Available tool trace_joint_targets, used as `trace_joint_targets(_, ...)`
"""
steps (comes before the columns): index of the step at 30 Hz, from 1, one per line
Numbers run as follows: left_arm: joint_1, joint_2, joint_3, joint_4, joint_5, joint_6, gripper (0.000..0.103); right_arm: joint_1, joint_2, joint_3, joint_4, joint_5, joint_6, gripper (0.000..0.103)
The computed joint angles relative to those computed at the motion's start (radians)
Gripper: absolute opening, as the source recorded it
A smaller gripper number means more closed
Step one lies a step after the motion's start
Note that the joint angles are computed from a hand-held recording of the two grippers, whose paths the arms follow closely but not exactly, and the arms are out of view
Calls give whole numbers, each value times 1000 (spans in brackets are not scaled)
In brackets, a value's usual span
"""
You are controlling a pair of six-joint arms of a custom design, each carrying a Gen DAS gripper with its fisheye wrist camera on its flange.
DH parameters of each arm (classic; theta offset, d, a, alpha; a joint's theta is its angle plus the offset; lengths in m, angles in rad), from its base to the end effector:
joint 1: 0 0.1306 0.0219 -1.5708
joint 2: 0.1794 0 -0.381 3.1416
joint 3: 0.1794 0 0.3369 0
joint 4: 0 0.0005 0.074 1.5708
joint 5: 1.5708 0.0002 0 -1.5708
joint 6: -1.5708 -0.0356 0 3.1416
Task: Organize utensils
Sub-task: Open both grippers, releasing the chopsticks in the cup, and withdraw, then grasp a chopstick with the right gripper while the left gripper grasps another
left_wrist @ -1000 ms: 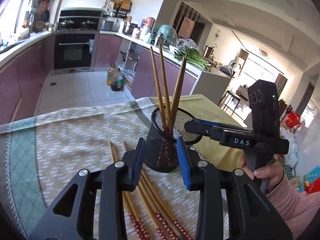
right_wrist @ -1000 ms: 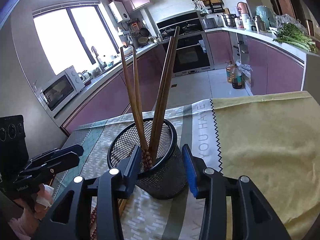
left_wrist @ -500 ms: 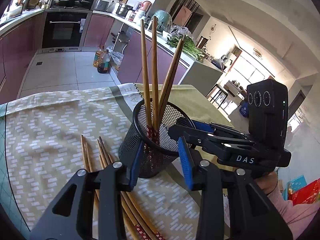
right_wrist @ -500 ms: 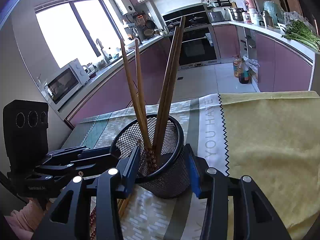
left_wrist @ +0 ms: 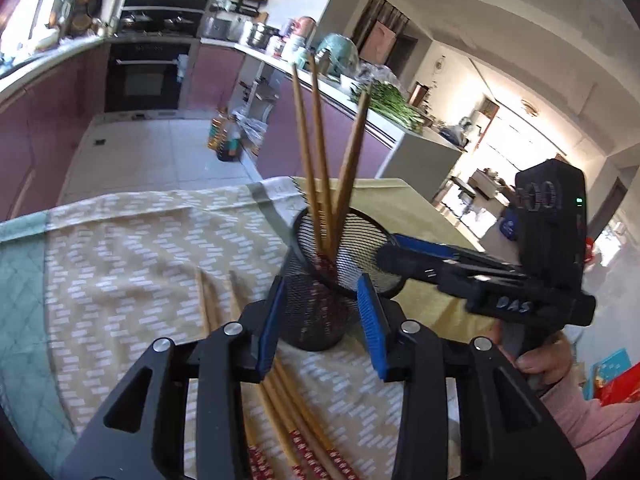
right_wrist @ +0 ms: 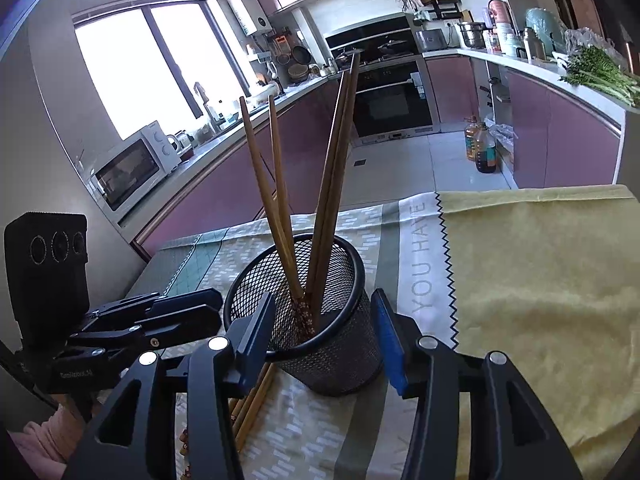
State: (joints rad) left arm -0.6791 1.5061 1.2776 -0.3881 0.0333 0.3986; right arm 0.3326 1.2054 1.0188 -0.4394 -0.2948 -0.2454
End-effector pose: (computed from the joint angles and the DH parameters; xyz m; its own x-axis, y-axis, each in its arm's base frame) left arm 0.3747 -0.3046 0.3693 -0.6665 0.0395 -0.7444 0.4234 0.8420 -0.3344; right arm 0.3465 0.1301 0.3790 -0.6672 0.0155 -0.7447 -0.3844 0.8492 0.3620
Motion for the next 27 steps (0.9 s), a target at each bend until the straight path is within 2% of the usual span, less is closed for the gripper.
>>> trace_joint_targets(3,-12,-43,-35,-41,-114,-20,37,24,-70,-37,2,46,23,48)
trace_joint_targets(6,-16,-56,-53,-114,-175,-31,37,70,-121,-74,-10,63,49,48)
trace_joint_targets(8,-16,-47,-60,-162,-185,-27,37,113,-112,-82,-37,48,68,48)
trace_joint_targets(10,-12,-40,-71,-191,-180,-33,35,172,-68,-77,-71,72,93,46)
trace_joint_targets(14,-8,-18,-88,-221,-159,-28,31,232,31,-55,-93,88,88,31)
trace_joint_targets(20,-7,-13,-108,-215,-150,-32,25,247,83,-42,-99,128,71,24)
trace_joint_targets(22,-8,-18,-110,-220,-141,-32,20,250,79,-46,-99,133,65,24)
trace_joint_targets(27,-22,-19,-102,-252,-155,-37,18,253,85,-31,-132,177,74,21)
